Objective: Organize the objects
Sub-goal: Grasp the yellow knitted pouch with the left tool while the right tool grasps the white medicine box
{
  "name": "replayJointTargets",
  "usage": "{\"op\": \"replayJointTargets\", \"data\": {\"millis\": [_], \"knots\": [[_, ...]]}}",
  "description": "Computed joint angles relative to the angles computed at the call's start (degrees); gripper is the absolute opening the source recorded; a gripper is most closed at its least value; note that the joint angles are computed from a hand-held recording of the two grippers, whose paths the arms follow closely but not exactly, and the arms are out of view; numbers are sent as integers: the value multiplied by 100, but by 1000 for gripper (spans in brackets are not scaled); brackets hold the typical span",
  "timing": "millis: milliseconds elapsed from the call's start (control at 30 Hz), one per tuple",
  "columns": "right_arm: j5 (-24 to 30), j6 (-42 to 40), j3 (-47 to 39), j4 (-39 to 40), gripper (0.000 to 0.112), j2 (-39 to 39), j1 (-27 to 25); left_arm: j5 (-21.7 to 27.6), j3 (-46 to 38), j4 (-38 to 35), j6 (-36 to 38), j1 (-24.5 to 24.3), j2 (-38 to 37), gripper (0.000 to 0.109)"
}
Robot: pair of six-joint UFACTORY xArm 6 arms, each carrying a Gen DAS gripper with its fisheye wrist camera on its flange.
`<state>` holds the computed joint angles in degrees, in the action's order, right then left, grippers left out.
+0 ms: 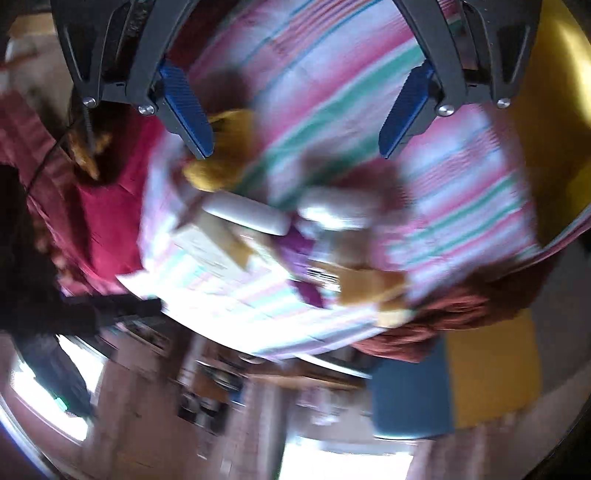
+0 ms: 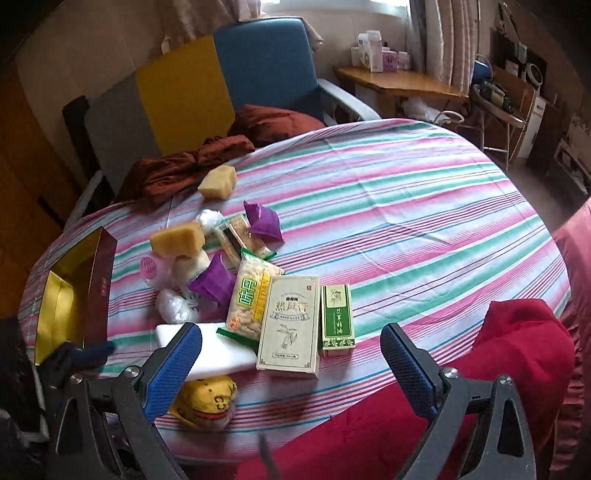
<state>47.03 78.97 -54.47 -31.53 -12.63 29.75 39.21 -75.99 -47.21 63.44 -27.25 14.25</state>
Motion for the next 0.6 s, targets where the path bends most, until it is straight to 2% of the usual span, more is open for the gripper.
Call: {"op": "replayJointTargets", "data": {"millis": [67,133,267,333,367,467,600], "knots": [[5,-107,-17,73,99,29,-8,151,-6,41,55,-131,38,85],[2,-149,1,98,99,37,-29,168,19,74,79,-286,65,85],[-68,-107,88,137,99,13,-110,366,-218,252,-320,-388,323,85],[-64,-163,73,190,99,65,-169,387,-289,327,-436,-455,421,81],[-94,-195,83,223,99,81,-201,388,-377,321,-420,-480,547,77],[-173,-400,61,425,99,203,-306,769,-546,221,-325,-436,705,49],[-36,-989,-265,842,92,611,-377,831,-402,-23,-38,-318,588,36]]}}
